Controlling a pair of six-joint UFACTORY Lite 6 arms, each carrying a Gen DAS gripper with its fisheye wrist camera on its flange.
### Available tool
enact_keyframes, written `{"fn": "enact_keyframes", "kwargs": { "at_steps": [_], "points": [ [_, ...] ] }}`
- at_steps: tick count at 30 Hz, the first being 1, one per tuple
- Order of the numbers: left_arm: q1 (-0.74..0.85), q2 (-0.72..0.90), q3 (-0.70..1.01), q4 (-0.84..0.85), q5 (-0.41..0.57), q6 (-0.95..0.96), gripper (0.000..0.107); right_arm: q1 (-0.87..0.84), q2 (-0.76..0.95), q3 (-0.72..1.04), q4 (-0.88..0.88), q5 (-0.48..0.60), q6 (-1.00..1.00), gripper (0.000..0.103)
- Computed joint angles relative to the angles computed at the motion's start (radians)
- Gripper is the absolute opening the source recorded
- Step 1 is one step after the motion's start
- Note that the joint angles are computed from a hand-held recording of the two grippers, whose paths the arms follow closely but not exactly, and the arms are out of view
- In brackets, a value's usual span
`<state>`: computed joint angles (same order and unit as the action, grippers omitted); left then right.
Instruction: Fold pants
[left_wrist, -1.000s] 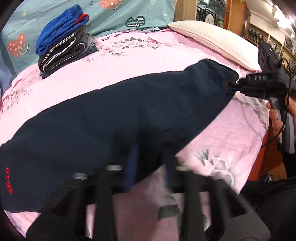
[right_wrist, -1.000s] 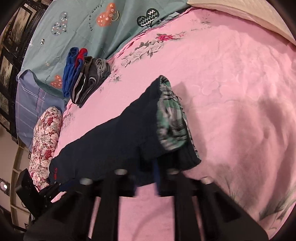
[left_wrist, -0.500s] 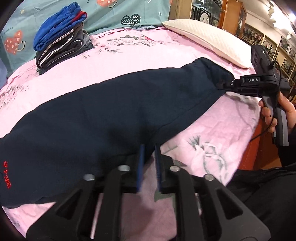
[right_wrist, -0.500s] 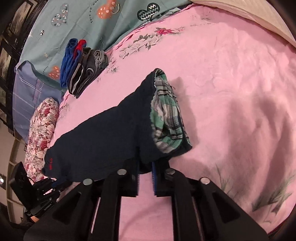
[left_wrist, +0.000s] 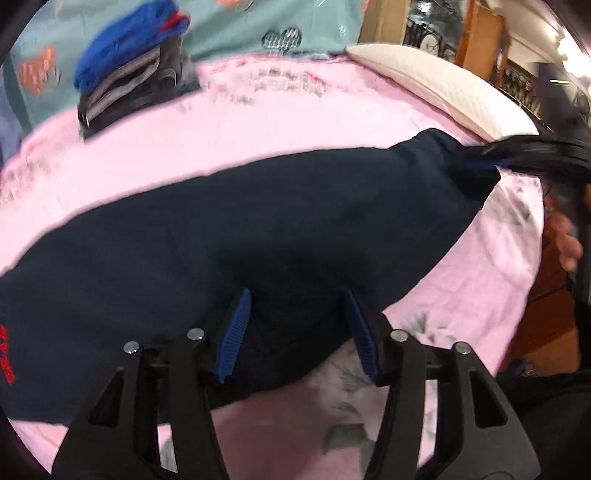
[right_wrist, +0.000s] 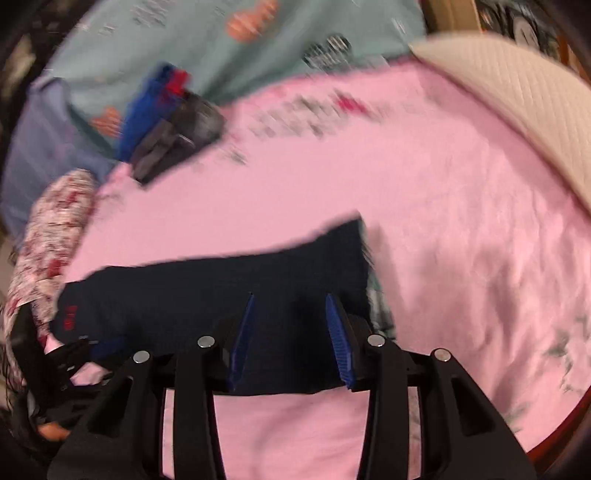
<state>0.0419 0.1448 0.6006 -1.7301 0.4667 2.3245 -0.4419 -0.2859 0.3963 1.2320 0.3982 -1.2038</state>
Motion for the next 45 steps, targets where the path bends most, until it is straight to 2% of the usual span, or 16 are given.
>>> {"fn": "enact_keyframes", "kwargs": {
  "at_steps": [2, 3, 8, 10, 13, 17, 21, 22, 26, 28, 32, 35, 36, 37, 40, 45],
  "points": [
    [0.011, 0.015, -0.007, -0.047, 0.011, 0.060, 0.055, -0.056, 0.154, 0.028, 0.174, -0.003, -0.205, 0.023],
    [0.022, 0.020, 0.003, -0.012, 0.020, 0.028, 0.055, -0.078, 0.168, 0.028, 0.201, 0.013, -0.263, 0.023],
    [0.070, -0.084, -0.004, 0.193, 0.090, -0.182, 0.061, -0.101, -0.025, 0.015, 0.064, 0.135, -0.121, 0.036],
    [0.074, -0.147, -0.030, 0.140, 0.100, -0.143, 0.076, -0.055, -0.054, 0.046, 0.060, 0.126, -0.091, 0.038],
    [0.052, -0.073, 0.023, 0.057, 0.029, -0.108, 0.077, 0.003, 0.084, 0.142, 0.146, 0.071, -0.132, 0.038],
    [0.055, 0.152, 0.180, 0.117, -0.036, -0.226, 0.073, 0.031, 0.449, 0.299, 0.309, -0.034, -0.234, 0.037],
    [0.059, 0.088, 0.142, 0.109, -0.031, -0.211, 0.073, -0.033, 0.330, 0.227, 0.306, 0.066, -0.288, 0.040],
    [0.065, 0.070, 0.131, 0.113, -0.017, -0.216, 0.074, -0.061, 0.260, 0.197, 0.258, 0.090, -0.258, 0.045],
    [0.091, -0.019, 0.105, 0.158, 0.099, -0.286, 0.077, -0.227, 0.006, 0.079, 0.063, 0.133, -0.137, 0.087],
    [0.058, -0.047, 0.092, 0.135, 0.112, -0.276, 0.080, -0.320, -0.012, 0.060, -0.008, 0.176, -0.120, 0.088],
    [-0.062, 0.041, 0.149, 0.090, 0.014, -0.282, 0.080, -0.411, 0.077, 0.019, 0.015, 0.234, -0.239, 0.088],
    [-0.117, 0.151, 0.227, 0.148, -0.050, -0.385, 0.080, -0.367, 0.160, 0.006, 0.078, 0.222, -0.323, 0.073],
    [-0.123, 0.173, 0.234, 0.133, -0.064, -0.374, 0.080, -0.339, 0.136, -0.015, 0.116, 0.189, -0.364, 0.064],
    [-0.123, 0.163, 0.216, 0.088, -0.068, -0.321, 0.080, -0.305, 0.140, -0.014, 0.116, 0.180, -0.377, 0.038],
    [-0.121, 0.155, 0.199, 0.062, -0.074, -0.289, 0.080, -0.239, 0.137, -0.012, 0.114, 0.151, -0.388, 0.019],
    [-0.087, 0.152, 0.199, 0.095, -0.032, -0.329, 0.080, -0.287, 0.040, -0.034, 0.106, 0.257, -0.375, 0.017]
  ]
}}
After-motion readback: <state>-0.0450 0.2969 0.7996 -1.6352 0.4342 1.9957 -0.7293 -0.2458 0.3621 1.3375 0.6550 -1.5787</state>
